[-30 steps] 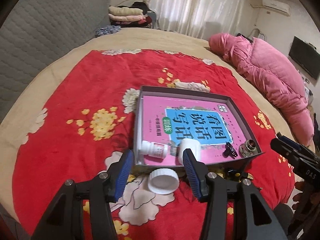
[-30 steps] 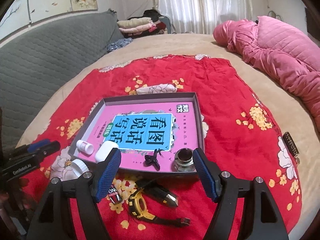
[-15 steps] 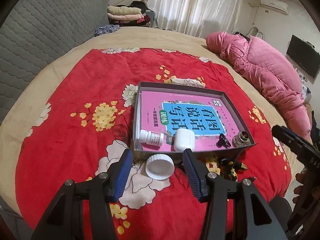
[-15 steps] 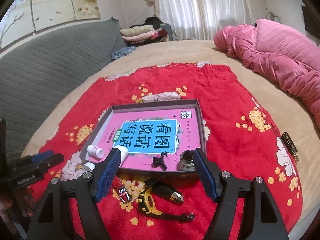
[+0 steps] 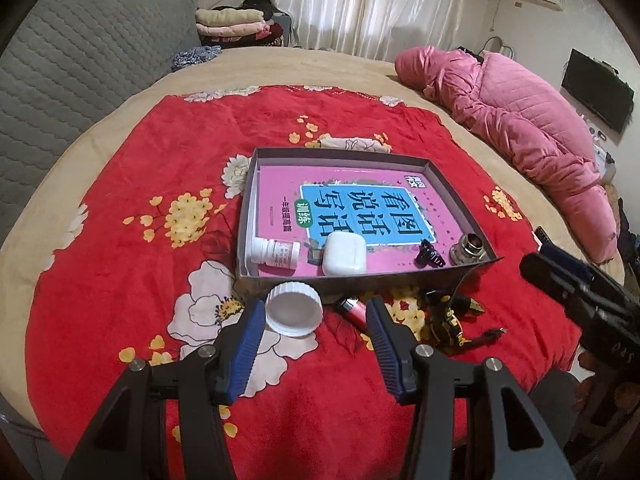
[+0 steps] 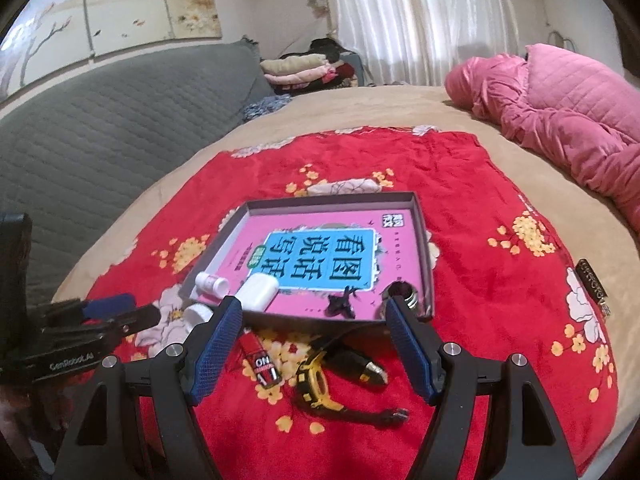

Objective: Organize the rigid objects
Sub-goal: 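Withdraw both open tools from the box toward the lighter and watch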

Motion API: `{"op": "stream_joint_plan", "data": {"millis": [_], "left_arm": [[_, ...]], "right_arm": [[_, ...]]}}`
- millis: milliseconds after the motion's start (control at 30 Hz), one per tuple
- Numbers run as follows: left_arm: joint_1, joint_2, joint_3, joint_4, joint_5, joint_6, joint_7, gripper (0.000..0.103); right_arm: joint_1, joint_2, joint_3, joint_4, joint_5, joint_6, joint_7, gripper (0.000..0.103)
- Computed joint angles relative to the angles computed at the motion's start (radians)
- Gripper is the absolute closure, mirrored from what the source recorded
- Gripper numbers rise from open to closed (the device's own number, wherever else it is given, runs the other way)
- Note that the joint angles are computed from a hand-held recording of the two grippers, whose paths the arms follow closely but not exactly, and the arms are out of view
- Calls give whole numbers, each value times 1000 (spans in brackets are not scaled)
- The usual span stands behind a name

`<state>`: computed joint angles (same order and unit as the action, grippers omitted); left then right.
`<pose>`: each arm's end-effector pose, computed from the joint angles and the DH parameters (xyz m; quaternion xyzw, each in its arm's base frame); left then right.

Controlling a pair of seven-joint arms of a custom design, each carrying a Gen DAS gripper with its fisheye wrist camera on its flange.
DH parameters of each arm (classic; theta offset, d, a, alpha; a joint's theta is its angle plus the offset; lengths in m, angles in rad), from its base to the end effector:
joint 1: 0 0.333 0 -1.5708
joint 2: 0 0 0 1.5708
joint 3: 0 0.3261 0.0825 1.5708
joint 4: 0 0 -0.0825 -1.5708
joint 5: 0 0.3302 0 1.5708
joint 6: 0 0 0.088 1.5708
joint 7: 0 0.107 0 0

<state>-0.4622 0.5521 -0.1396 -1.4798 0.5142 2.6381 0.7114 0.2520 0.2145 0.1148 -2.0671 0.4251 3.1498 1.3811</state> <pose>0.5873 -0.3900 0.4573 -0.6420 0.6908 -0.2865 0.1691 0.5630 0.1717 0.4730 -0.6775 0.6032 -0.1880 0.3766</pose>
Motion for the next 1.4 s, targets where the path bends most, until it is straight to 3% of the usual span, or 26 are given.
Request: {"op": "stream_joint_plan", "data": {"millis": [133,200,300,467,900,1400], "left_arm": [[8,5,-11,-5,-22,-3,15,51],[15,7,-18,-11,-36,-6,26,51],[20,6,-20,-21,-53,-13,27,51],[18,14,-20,-13,-63,-35,30,51],[14,38,-31,17,-91,-72,76,51],[34,61,-47,13,-149,-63,103,51]], "right_arm": [[7,2,2,-15,-7,-1,-11,27],[-34,2,57,-27,30,12,-61,27],[-35,4,66,-32,44,7,-90,27],[-85,11,138,-36,137,8,-187,27],[-58,28,125,-31,218,-23,-272,27],[-27,72,81,-15,184,-69,-248,27]]}}
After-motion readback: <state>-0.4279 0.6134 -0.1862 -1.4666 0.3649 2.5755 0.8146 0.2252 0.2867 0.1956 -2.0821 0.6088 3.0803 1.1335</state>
